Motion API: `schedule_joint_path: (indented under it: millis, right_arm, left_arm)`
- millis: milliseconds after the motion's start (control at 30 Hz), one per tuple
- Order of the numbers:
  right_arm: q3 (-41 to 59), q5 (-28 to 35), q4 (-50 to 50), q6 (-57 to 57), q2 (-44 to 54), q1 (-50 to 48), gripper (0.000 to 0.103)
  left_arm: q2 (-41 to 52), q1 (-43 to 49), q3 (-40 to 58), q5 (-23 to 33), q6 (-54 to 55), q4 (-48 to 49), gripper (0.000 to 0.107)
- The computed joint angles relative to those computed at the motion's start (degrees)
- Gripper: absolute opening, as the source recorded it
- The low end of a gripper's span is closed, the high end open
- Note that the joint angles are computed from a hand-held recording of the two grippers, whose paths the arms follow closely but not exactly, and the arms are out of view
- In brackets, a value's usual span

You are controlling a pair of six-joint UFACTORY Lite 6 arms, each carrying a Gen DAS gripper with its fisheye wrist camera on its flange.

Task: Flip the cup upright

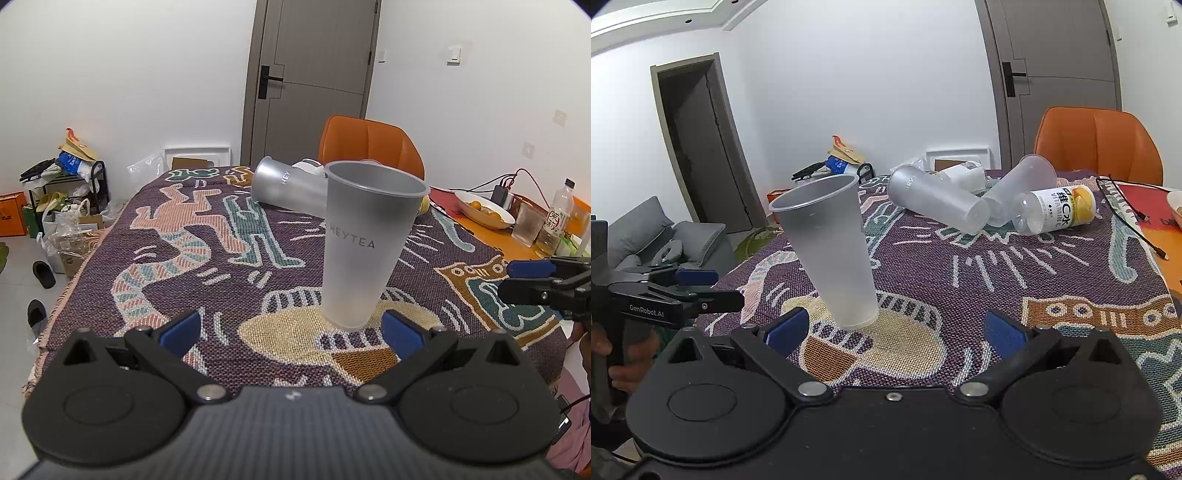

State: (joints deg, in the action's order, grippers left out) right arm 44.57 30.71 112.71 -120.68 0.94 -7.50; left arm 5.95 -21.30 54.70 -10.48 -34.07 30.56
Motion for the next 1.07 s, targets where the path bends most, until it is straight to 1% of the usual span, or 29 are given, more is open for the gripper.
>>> schedule_joint_path:
  millis: [300,567,1067]
  right_arm:
    - [-0.17,0.01,-0.03,-0.07,-0.23,-0.04,0.103]
    - [0.02,-0.10,-0.70,0.69,-0.23,-0.12,0.103]
    - [0.05,0.00,-0.17,0.01,0.17,-0.02,0.103]
  left_arm:
    - [0.08,0.09,0.17,0.14,-1.61,1.85,0.103]
    - [0.18,-0.20,0.17,0.05,-0.04,0.43,0.103]
    - [0.39,-0.14,0.08,-0.57,-1.08,1.73,0.103]
